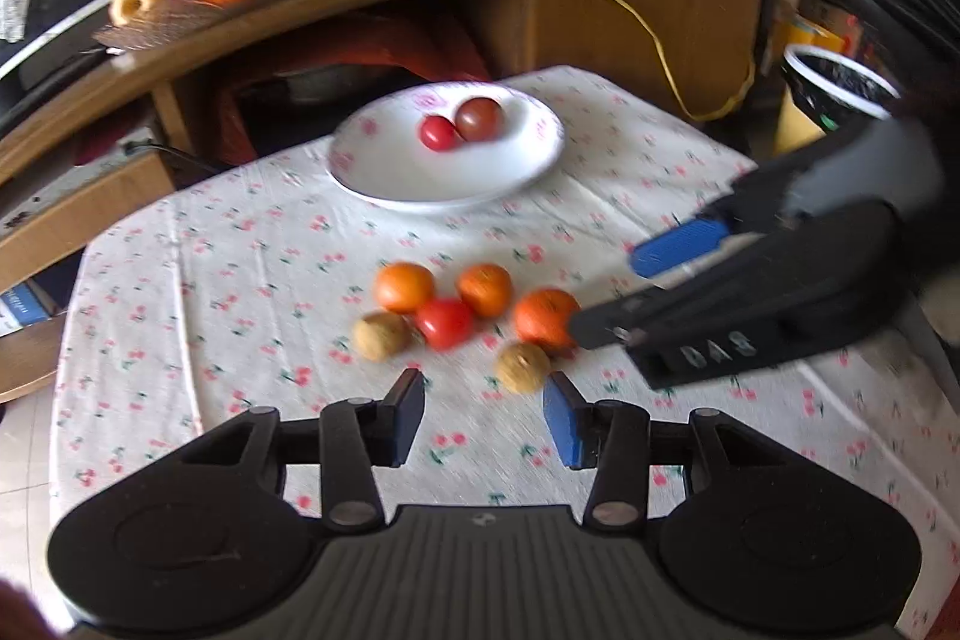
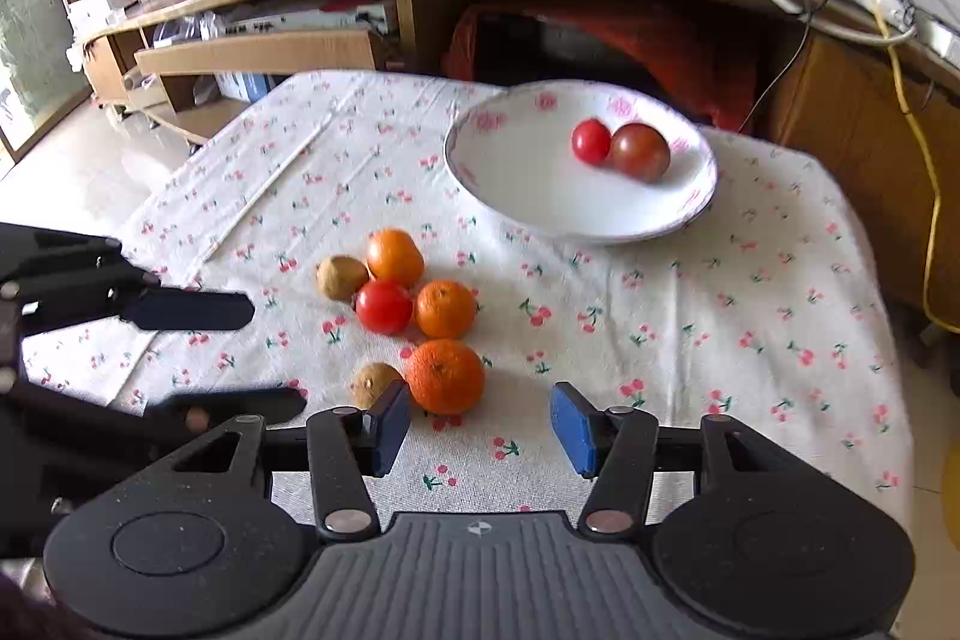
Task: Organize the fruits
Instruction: 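Grasp a tangerine with the right gripper while the left grasps a brown round fruit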
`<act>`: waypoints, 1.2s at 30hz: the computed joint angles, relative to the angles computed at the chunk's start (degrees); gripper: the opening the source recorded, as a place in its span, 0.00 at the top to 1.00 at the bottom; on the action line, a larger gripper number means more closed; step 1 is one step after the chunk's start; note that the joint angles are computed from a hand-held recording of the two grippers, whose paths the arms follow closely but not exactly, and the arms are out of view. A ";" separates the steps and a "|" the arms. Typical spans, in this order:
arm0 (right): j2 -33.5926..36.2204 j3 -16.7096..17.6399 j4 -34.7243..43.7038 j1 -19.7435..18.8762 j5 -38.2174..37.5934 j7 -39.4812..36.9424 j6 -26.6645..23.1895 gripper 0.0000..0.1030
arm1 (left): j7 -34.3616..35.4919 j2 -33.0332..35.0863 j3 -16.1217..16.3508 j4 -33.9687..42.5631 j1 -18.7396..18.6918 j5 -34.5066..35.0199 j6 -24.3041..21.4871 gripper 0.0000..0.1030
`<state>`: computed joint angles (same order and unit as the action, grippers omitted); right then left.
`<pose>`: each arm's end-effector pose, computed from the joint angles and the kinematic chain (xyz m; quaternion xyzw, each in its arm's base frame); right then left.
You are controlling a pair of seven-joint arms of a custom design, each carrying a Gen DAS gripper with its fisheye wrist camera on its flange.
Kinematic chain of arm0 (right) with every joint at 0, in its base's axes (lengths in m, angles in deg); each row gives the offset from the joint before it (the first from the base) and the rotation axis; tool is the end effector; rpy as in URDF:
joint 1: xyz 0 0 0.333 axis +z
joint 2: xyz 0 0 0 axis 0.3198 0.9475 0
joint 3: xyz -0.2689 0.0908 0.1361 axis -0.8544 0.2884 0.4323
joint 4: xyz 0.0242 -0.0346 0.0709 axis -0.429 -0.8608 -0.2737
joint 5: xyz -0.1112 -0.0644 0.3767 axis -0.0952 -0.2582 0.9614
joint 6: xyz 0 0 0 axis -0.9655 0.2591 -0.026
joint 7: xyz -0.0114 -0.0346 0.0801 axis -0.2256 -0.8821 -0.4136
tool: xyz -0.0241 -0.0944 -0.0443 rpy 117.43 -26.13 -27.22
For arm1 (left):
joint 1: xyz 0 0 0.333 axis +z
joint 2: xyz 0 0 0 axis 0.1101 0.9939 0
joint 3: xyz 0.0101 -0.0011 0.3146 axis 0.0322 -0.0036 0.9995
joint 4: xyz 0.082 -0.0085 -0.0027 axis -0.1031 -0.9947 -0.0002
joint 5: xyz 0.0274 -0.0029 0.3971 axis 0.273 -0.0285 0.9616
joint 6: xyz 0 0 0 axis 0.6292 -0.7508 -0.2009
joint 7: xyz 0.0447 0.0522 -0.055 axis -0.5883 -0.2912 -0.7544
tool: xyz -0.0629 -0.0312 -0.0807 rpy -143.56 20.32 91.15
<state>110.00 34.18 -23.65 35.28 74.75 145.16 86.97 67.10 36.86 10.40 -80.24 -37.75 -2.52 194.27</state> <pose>0.6541 0.3749 0.2605 -0.8441 0.4335 -0.1065 0.2971 0.5682 -0.4483 0.2685 -0.5715 0.7437 -0.2622 0.2268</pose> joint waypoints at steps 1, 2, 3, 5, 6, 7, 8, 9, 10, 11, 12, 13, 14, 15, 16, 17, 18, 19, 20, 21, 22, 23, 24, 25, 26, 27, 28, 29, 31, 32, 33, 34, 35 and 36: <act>0.81 0.76 1.02 -0.48 0.35 -0.48 -1.07 0.53 | 0.87 0.33 -0.69 0.14 0.54 -0.48 0.03 0.49; 1.74 1.44 2.28 -0.86 0.78 -1.12 -2.01 0.53 | 1.77 0.69 -1.36 0.32 1.13 -1.20 0.19 0.49; 2.34 2.12 2.94 -1.23 1.23 -1.91 -2.43 0.53 | 2.62 1.12 -1.98 0.51 1.68 -2.09 0.57 0.49; 3.37 2.78 4.25 -1.37 2.01 -3.14 -3.04 0.55 | 4.10 1.75 -2.44 0.63 2.17 -3.88 1.41 0.49; 3.80 2.73 4.79 -1.16 2.37 -3.38 -3.15 0.56 | 4.75 1.96 -2.29 0.52 2.13 -4.56 2.04 0.49; 4.33 3.15 5.38 -1.35 3.03 -3.69 -2.86 0.56 | 5.43 2.16 -2.01 0.43 1.97 -5.21 2.61 0.49; 5.03 3.95 6.46 -1.83 3.94 -4.04 -3.53 0.58 | 6.06 2.31 -1.62 0.33 1.68 -5.84 3.01 0.49; 5.91 5.03 7.91 -2.52 5.16 -4.46 -4.83 0.60 | 6.59 2.43 -1.17 0.22 1.33 -6.44 3.40 0.49; 6.83 6.02 9.40 -3.14 6.59 -4.88 -6.28 0.63 | 7.12 2.52 -0.82 0.08 1.07 -7.13 3.87 0.49; 7.57 6.56 10.63 -3.48 8.07 -4.98 -7.48 0.65 | 7.65 2.59 -0.54 -0.14 0.92 -7.87 4.52 0.49; 8.16 6.84 11.75 -3.65 9.48 -4.98 -8.75 0.66 | 8.18 2.71 -0.25 -0.26 0.77 -8.60 5.11 0.49; 8.57 7.14 12.75 -3.89 10.93 -5.00 -10.30 0.67 | 8.74 2.80 0.04 -0.39 0.59 -9.29 5.63 0.49; 8.68 6.71 13.63 -3.68 11.97 -4.73 -11.89 0.73 | 9.31 2.91 0.41 -0.50 0.35 -9.90 6.12 0.49; 8.48 5.96 14.05 -3.29 12.43 -4.92 -13.22 0.73 | 9.99 3.03 0.67 -0.59 0.19 -10.54 6.52 0.49; 8.14 6.29 13.58 -3.79 13.43 -6.16 -13.72 0.74 | 10.67 3.17 0.94 -0.59 -0.03 -11.19 6.64 0.49; 7.55 6.03 12.78 -3.89 14.27 -6.67 -13.76 0.74 | 11.37 3.41 1.26 -0.42 -0.31 -11.81 6.55 0.49; 7.02 5.95 11.99 -4.10 15.06 -7.31 -13.75 0.74 | 11.97 3.59 1.68 -0.35 -0.71 -12.38 6.53 0.49; 6.37 5.97 11.10 -4.37 15.72 -8.10 -13.92 0.75 | 12.70 3.88 1.97 -0.13 -0.95 -12.99 6.54 0.49; 5.68 5.70 10.27 -4.39 16.11 -8.69 -13.98 0.75 | 13.29 4.17 2.38 0.08 -1.31 -13.56 6.61 0.49; 4.74 5.03 9.09 -4.09 16.11 -9.06 -13.61 0.75 | 13.90 4.41 2.79 0.23 -1.67 -14.10 6.85 0.49; 4.01 4.67 8.14 -4.04 16.12 -9.64 -13.36 0.75 | 14.51 4.83 3.21 0.68 -2.03 -14.63 7.15 0.49; 3.32 4.45 7.24 -4.14 16.28 -10.06 -13.18 0.75 | 14.98 5.46 3.86 1.38 -2.52 -15.13 7.37 0.49; 2.66 3.71 6.53 -3.81 16.01 -10.05 -13.02 0.75 | 15.52 6.28 4.32 2.39 -2.86 -15.76 7.45 0.49; 1.99 2.65 5.77 -3.28 15.53 -9.61 -12.55 0.75 | 16.24 7.17 4.60 3.54 -3.02 -16.42 7.47 0.49; 1.46 1.51 5.15 -2.61 14.83 -8.95 -11.80 0.75 | 16.79 8.17 5.23 4.82 -3.45 -16.96 7.35 0.49; 1.16 0.49 5.00 -2.02 13.81 -8.56 -11.64 0.75 | 17.52 9.13 5.53 6.10 -3.61 -17.62 7.15 0.49; 1.00 0.08 4.94 -1.92 13.09 -8.54 -11.95 0.75 | 18.50 10.03 5.31 7.34 -3.35 -18.38 6.88 0.49; 0.97 -0.27 4.68 -1.84 12.73 -8.20 -11.19 0.74 | 19.52 10.96 4.96 8.65 -2.99 -19.15 6.55 0.49; 1.10 0.05 4.55 -2.46 12.18 -8.56 -10.96 0.74 | 19.28 12.56 6.97 10.07 -4.34 -19.86 7.16 0.49; 1.14 0.77 4.18 -3.13 12.33 -9.30 -10.37 0.74 | 19.21 13.09 7.73 10.56 -4.89 -20.36 7.30 0.49; 1.16 1.08 4.07 -3.41 12.41 -9.43 -10.23 0.74 | 19.45 13.50 7.76 11.04 -4.82 -21.07 7.53 0.50; 1.22 1.29 4.08 -3.58 12.33 -9.69 -10.22 0.73 | 19.48 13.68 8.04 11.13 -5.02 -21.76 7.80 0.50; 1.18 1.40 3.87 -3.66 12.12 -10.10 -9.81 0.73 | 19.39 13.93 8.54 11.17 -5.42 -22.38 8.15 0.51; 1.09 1.20 3.58 -3.44 11.81 -10.11 -8.99 0.72 | 19.70 14.03 8.79 10.87 -5.58 -22.83 9.20 0.56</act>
